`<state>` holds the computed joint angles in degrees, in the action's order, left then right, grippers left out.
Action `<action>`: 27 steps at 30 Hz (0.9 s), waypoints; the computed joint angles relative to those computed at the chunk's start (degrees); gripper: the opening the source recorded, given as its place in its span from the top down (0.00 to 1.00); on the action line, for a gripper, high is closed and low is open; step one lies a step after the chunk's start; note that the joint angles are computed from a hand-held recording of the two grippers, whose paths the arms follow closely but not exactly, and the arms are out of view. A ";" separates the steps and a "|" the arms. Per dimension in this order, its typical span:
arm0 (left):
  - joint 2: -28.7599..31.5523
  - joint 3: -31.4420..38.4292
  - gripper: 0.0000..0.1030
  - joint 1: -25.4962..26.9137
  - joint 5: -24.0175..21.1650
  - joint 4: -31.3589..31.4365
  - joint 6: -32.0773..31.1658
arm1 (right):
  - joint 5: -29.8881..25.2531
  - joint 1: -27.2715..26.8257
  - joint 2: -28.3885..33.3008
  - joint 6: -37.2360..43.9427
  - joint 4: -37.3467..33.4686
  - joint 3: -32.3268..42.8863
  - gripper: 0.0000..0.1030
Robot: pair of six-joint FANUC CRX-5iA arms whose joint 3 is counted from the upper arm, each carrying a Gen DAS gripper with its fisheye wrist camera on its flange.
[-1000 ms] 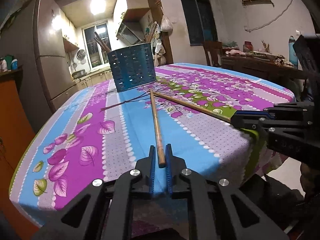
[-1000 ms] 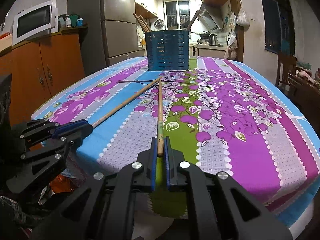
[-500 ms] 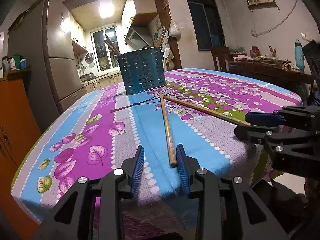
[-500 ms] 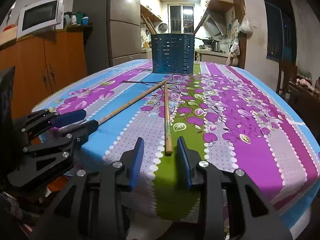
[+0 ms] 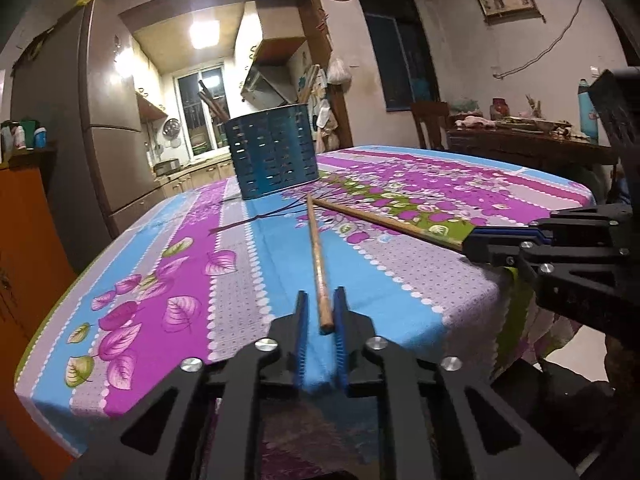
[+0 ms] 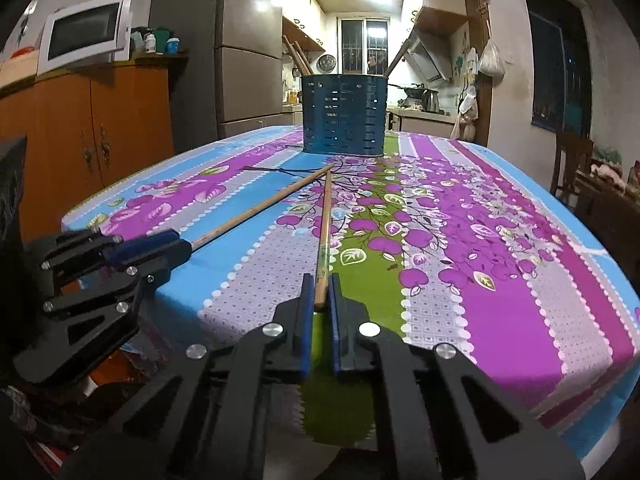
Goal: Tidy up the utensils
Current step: 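Carry the chopstick in the right gripper to the blue holder while the left gripper carries its own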
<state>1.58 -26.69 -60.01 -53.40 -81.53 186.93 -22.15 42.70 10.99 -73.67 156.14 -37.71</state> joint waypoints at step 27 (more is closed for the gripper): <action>-19.79 3.18 0.93 11.72 6.68 12.46 -22.09 | 1.86 -6.71 -8.67 -7.94 17.66 7.13 0.95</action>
<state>-18.22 -23.50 -48.29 -46.72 -69.07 164.85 -20.29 35.98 2.32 -81.61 173.81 -30.58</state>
